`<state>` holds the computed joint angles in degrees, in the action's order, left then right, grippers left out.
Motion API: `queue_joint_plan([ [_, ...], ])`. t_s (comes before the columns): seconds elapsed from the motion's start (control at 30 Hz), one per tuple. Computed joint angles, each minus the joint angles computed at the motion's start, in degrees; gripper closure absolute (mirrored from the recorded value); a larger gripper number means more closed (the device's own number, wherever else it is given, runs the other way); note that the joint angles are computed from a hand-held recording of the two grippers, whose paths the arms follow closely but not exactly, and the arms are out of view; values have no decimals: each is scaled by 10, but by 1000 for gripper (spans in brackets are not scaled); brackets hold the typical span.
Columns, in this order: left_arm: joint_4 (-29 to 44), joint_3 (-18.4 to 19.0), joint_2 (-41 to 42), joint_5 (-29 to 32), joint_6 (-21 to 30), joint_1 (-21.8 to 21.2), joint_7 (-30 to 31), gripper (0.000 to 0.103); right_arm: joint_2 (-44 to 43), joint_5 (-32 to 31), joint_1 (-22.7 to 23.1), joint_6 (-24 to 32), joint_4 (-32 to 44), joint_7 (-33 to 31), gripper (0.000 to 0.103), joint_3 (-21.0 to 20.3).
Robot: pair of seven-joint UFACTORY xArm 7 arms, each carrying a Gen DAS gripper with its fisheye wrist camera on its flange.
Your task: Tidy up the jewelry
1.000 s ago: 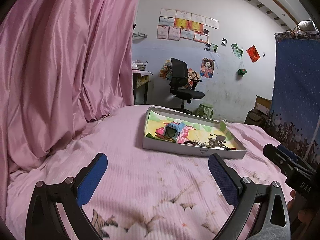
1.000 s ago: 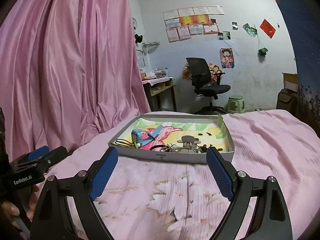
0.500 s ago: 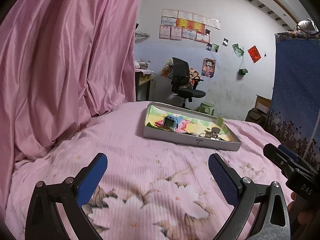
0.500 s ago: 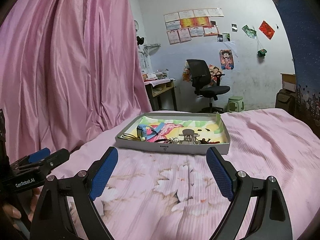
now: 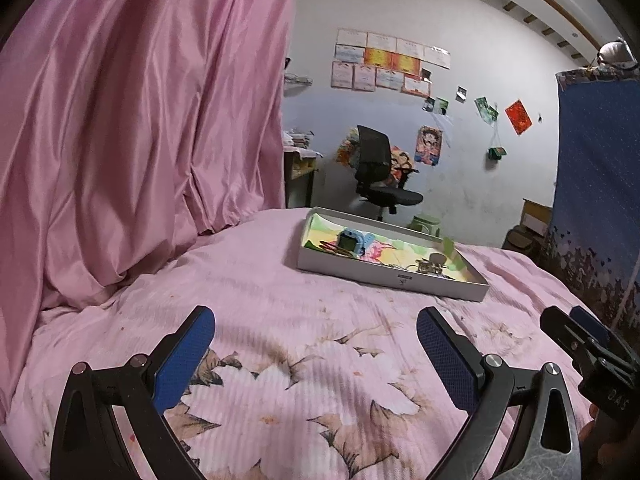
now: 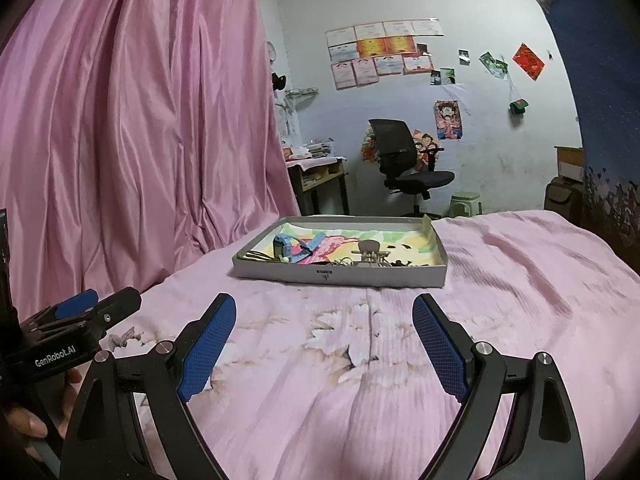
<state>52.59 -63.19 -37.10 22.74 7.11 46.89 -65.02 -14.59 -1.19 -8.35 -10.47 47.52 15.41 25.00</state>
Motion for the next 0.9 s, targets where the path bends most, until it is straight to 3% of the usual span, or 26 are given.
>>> queue_joint_plan([
  [0.43, 7, -18, -3, 2, 8, 9, 25, 1, -10, 25, -113, -8, -13, -4, 16, 110],
  [0.9, 6, -20, -5, -5, 7, 11, 32, 1, -14, 10, -114, -7, -18, 14, 16, 103],
])
